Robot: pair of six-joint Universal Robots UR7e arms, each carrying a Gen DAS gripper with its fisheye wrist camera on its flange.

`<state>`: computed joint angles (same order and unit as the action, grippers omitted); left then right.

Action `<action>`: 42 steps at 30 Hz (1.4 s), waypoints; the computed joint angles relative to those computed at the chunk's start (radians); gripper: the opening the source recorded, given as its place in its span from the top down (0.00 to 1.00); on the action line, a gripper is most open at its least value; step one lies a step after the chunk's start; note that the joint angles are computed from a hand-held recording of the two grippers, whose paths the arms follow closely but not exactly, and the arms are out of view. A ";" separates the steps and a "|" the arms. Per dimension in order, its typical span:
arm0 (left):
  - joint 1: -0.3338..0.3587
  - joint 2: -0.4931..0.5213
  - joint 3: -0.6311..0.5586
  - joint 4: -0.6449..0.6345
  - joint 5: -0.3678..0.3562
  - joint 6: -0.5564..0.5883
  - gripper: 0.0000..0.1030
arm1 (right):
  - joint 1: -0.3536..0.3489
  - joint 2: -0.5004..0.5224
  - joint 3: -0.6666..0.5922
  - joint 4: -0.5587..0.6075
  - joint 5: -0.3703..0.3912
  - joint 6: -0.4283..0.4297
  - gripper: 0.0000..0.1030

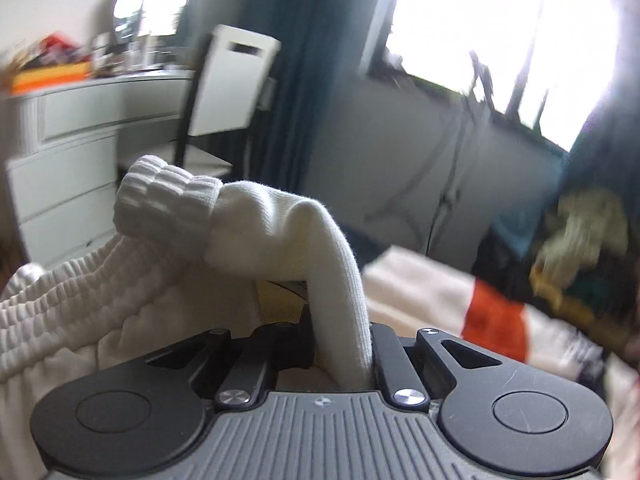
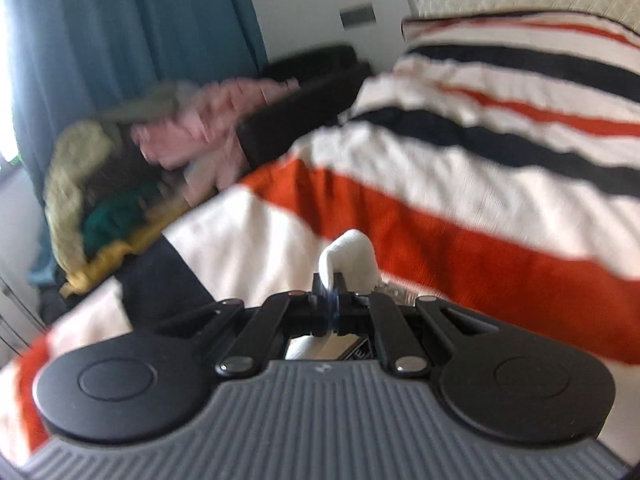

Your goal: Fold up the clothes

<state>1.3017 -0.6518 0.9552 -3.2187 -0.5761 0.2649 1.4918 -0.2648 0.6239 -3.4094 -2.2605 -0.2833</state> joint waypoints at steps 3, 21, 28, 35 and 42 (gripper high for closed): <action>0.024 0.032 -0.059 0.094 -0.010 -0.059 0.88 | -0.011 0.059 -0.095 0.061 -0.019 -0.005 0.94; -0.058 -0.320 0.723 -0.480 -0.078 -0.195 0.37 | -0.056 -0.466 0.892 -0.257 0.434 0.175 0.28; -0.107 -0.505 0.999 -0.424 -0.068 -0.404 0.27 | -0.110 -0.671 1.242 -0.283 0.613 0.409 0.27; -0.030 -0.596 1.059 -0.302 -0.231 -0.691 0.28 | -0.166 -0.713 1.288 -0.124 0.719 0.574 0.32; 0.035 -0.518 0.962 -0.439 -0.290 -0.644 0.44 | -0.178 -0.613 1.194 -0.199 0.702 0.610 0.49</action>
<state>1.3362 -1.1699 1.9171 -3.6578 -0.8657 -0.3789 1.3136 -0.8774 1.8176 -3.6087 -1.5588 0.3263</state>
